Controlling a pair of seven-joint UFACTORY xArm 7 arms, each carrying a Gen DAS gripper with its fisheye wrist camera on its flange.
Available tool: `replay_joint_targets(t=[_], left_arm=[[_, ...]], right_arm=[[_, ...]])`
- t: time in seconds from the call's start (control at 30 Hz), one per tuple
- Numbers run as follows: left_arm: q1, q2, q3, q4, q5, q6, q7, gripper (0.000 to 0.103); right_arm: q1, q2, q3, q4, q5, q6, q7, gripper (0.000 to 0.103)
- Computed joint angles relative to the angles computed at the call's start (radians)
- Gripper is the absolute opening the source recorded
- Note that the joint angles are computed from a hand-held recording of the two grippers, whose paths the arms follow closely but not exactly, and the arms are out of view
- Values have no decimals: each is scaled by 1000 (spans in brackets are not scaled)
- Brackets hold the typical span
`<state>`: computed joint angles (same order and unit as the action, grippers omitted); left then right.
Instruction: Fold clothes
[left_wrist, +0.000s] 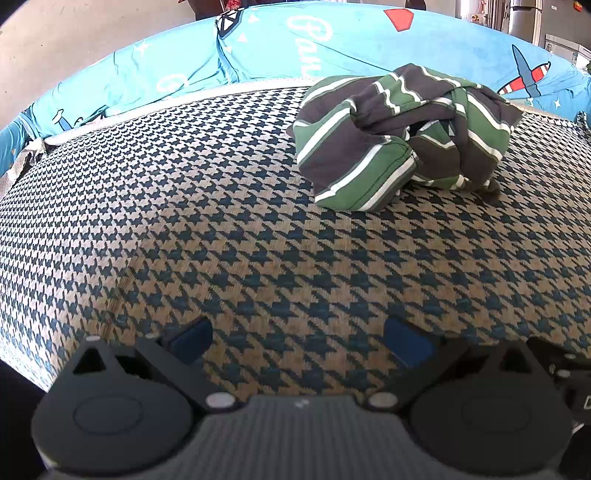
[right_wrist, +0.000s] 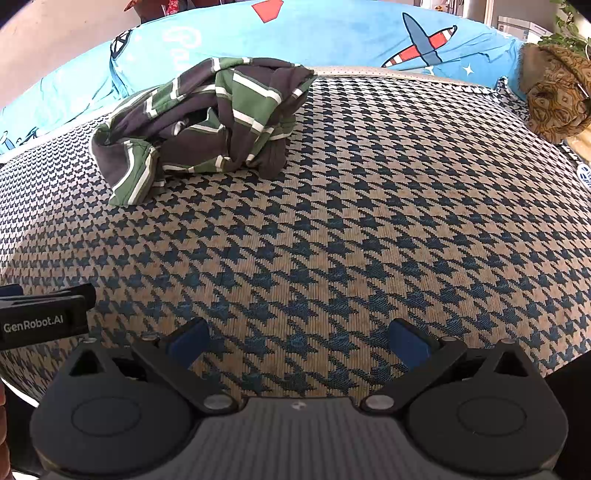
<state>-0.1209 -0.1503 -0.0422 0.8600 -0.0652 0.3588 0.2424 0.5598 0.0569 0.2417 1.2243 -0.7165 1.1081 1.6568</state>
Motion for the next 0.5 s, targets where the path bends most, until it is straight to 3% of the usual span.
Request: replay_joint_targets(t=[0.37,0.5], left_arm=[[1,1,-3,1,8,0,-11,103],[-9,3,7,5,-27,6,43,103]], right_arm=[[0,0,0,-1,1,0,-5,103],[1,0,0,0,1,0,-5,103]])
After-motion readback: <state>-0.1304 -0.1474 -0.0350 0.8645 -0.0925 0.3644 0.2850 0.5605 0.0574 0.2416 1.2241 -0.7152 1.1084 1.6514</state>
